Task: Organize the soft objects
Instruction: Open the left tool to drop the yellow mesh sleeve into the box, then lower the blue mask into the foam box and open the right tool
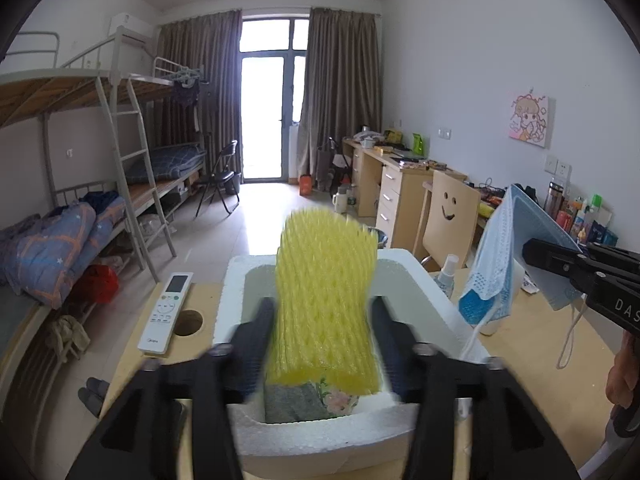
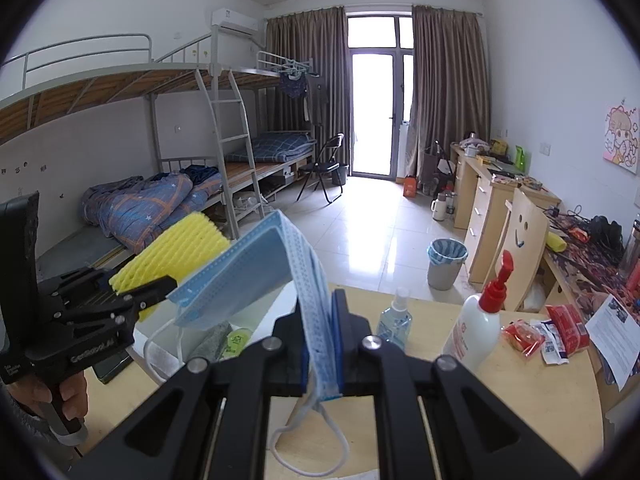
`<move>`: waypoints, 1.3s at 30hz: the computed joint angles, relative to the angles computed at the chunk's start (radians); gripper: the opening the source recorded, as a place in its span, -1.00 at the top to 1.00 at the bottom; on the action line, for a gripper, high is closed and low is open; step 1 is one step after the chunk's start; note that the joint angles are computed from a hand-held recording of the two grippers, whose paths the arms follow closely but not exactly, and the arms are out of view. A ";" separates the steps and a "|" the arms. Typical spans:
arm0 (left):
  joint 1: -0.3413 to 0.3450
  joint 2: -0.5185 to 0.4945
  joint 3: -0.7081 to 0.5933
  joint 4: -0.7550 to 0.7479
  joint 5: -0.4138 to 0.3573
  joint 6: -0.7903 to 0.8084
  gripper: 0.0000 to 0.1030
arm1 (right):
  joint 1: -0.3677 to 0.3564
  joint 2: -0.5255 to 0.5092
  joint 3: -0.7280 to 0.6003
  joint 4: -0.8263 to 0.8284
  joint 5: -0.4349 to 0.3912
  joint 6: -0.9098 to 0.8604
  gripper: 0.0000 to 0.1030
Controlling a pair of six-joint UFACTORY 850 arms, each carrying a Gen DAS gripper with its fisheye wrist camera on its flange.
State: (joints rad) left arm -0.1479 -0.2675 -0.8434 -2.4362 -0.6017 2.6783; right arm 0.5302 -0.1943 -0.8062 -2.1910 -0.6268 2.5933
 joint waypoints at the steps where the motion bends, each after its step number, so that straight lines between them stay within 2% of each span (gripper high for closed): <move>1: 0.002 0.004 0.007 -0.031 -0.014 0.017 -0.74 | -0.001 0.001 0.001 -0.002 0.000 0.003 0.76; 4: 0.005 0.012 0.019 -0.067 -0.037 0.040 -0.86 | -0.001 0.000 0.001 0.001 -0.002 0.004 0.76; 8: 0.002 0.022 0.036 -0.120 -0.047 0.101 -0.87 | -0.002 0.000 0.001 -0.005 -0.002 0.007 0.75; 17: 0.038 0.054 0.070 -0.130 -0.080 0.105 -0.88 | 0.010 -0.019 -0.027 -0.010 0.000 -0.004 0.76; 27: 0.080 0.050 0.071 -0.135 -0.094 0.116 -0.89 | 0.020 -0.084 -0.106 -0.019 0.039 -0.010 0.76; 39: 0.127 0.043 0.072 -0.126 -0.118 0.121 -0.94 | 0.008 -0.159 -0.200 -0.054 0.126 0.003 0.75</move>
